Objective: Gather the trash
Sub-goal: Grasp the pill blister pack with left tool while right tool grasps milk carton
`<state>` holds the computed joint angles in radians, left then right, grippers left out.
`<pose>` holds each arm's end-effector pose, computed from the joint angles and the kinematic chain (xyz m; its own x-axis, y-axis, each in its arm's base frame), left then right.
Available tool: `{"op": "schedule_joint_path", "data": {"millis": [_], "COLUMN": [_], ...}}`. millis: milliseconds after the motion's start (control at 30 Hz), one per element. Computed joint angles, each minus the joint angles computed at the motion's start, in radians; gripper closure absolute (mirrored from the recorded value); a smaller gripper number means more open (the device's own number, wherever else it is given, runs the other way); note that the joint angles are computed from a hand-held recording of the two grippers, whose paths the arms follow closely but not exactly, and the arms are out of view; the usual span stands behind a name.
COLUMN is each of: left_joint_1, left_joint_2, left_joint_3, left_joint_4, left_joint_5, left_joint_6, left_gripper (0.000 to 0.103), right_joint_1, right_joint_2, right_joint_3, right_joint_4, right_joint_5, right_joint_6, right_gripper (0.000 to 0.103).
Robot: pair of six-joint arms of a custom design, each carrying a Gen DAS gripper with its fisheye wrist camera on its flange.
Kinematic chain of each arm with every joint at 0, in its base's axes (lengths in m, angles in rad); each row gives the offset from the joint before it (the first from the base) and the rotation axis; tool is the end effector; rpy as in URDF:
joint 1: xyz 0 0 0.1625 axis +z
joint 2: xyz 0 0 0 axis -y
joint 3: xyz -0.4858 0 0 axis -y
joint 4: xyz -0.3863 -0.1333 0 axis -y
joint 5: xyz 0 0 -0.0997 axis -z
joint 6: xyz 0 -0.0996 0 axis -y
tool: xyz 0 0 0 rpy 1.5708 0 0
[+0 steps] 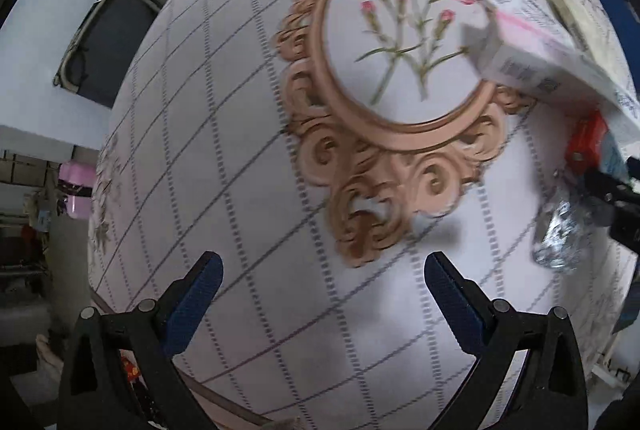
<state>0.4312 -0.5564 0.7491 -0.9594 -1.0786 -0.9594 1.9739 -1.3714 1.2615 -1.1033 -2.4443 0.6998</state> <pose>-0.6492 -0.4972 0.2124 -0.5500 0.3038 -0.7779 0.3133 0.9385 0.1449 0.2686 -0.4847 0.5862 -0.6080 0.1735 0.7748 0.0315 0.9803 -0.1947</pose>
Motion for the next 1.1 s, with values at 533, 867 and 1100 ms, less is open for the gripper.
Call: {"op": "schedule_joint_path", "data": {"millis": [533,867,1100], "left_joint_1": [-0.016,-0.015,0.0], "left_joint_2": [0.219,0.146,0.093], "left_joint_3": [-0.206,-0.091,-0.02], "left_joint_4": [-0.108,-0.177,-0.206], "left_joint_5": [-0.234,-0.151,-0.145], "left_joint_6": [0.28,0.282,0.276], "left_gripper": [0.007,0.051,0.05], "right_joint_1": [-0.174,-0.155,-0.113], "right_joint_2": [-0.325,-0.303,-0.281], "right_joint_3": [0.13,0.161,0.197], "right_joint_4": [-0.084,-0.068,-0.09], "right_joint_5": [0.267,0.186,0.207], "right_joint_6": [0.377,0.33,0.379], "right_gripper": [0.035,0.045,0.044]}}
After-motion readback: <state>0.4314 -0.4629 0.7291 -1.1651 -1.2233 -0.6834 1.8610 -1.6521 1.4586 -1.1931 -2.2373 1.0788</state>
